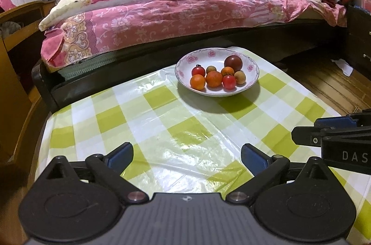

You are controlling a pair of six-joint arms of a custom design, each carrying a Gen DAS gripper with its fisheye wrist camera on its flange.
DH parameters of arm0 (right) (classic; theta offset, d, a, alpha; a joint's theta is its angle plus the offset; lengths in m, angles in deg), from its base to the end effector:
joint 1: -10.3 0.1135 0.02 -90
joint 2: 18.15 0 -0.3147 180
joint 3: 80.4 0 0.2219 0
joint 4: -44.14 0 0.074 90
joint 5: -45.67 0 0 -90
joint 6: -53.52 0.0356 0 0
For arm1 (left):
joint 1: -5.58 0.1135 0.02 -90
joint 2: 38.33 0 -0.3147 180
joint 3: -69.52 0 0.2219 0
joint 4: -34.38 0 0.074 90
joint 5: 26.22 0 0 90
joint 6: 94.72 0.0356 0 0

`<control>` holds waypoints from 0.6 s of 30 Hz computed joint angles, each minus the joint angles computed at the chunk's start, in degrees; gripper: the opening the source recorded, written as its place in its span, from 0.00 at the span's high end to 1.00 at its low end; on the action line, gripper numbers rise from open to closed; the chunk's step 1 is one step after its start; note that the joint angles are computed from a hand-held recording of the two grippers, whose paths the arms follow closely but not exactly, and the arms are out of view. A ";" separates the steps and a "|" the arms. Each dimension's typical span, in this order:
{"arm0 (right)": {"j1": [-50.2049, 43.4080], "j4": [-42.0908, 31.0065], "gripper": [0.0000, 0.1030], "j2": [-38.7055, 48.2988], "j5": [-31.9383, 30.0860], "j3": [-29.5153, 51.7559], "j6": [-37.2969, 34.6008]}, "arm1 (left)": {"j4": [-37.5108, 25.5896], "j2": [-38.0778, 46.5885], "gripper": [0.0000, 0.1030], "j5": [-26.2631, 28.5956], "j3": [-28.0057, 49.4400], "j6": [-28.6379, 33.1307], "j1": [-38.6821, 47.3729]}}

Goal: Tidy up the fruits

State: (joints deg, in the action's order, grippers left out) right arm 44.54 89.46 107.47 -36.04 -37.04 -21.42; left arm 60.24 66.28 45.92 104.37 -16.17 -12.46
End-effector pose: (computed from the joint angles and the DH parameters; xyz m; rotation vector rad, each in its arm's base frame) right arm 0.2678 0.1761 0.0838 -0.2912 2.2069 0.3167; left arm 0.2448 -0.0682 0.1350 -0.0212 2.2935 0.0999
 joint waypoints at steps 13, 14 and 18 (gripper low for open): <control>1.19 1.18 0.66 -0.11 0.67 -1.90 0.81 | -0.53 -1.08 0.00 -0.20 -2.04 -2.27 -1.29; 1.27 1.34 0.66 -0.13 0.66 -2.12 0.90 | -0.65 -1.22 0.00 -0.23 -2.22 -2.48 -1.39; 1.82 1.70 0.66 -0.27 0.98 -3.01 1.40 | -2.22 -1.83 0.00 -1.00 -2.39 -3.61 -2.08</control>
State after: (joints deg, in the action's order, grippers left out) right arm 46.36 91.16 107.20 -35.06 -40.05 -20.02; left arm 58.02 64.45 44.92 101.98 -19.78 -14.53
